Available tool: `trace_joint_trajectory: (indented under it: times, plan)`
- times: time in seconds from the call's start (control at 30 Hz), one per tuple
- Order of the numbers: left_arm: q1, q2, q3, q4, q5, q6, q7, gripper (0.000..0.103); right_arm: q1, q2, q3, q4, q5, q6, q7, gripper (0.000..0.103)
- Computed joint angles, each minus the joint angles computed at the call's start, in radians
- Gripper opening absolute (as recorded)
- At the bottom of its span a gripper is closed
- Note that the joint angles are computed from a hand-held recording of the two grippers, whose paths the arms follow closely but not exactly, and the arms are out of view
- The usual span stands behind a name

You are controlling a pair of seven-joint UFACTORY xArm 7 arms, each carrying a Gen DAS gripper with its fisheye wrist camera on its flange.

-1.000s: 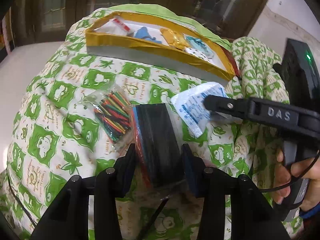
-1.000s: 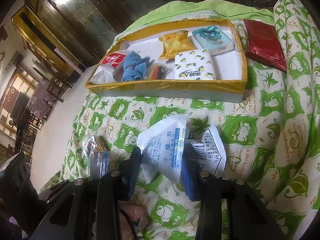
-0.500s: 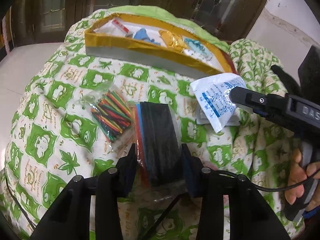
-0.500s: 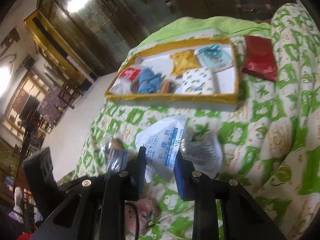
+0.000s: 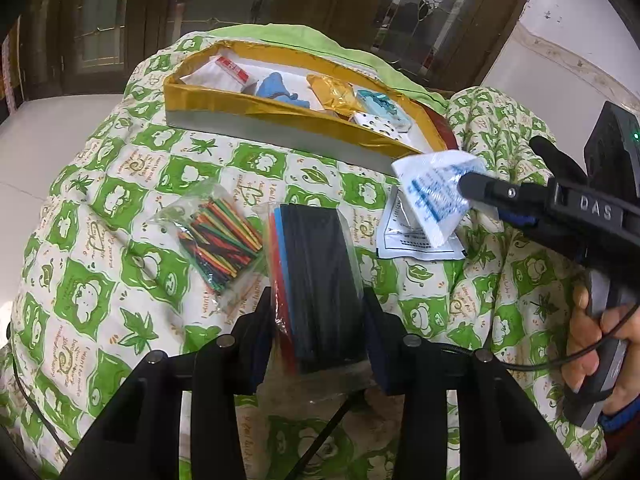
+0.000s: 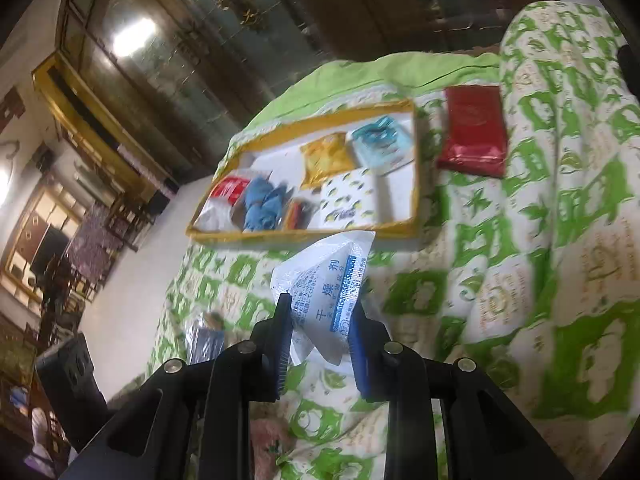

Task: Organize soft objects
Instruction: 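Hold the black zip bag and desiccant packet lifted above the quilt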

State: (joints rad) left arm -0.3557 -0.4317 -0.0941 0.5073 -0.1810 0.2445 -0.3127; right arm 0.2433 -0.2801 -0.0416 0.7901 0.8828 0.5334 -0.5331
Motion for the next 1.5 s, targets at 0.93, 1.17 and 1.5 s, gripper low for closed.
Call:
trace_joint_trajectory:
  times: [0.93, 1.17, 1.5]
  plan:
    - [0.106, -0.011, -0.096, 0.011, 0.157, 0.05, -0.123, 0.04, 0.021, -0.013, 0.016, -0.025, -0.043, -0.007, -0.006, 0.028]
    - [0.157, -0.029, -0.141, 0.018, 0.267, 0.076, -0.203, 0.04, 0.032, -0.024, 0.018, -0.034, -0.088, -0.047, 0.01, 0.028]
    - [0.199, -0.049, -0.187, 0.034, 0.395, 0.108, -0.287, 0.04, 0.044, -0.022, 0.009, -0.033, -0.096, -0.05, 0.014, 0.028]
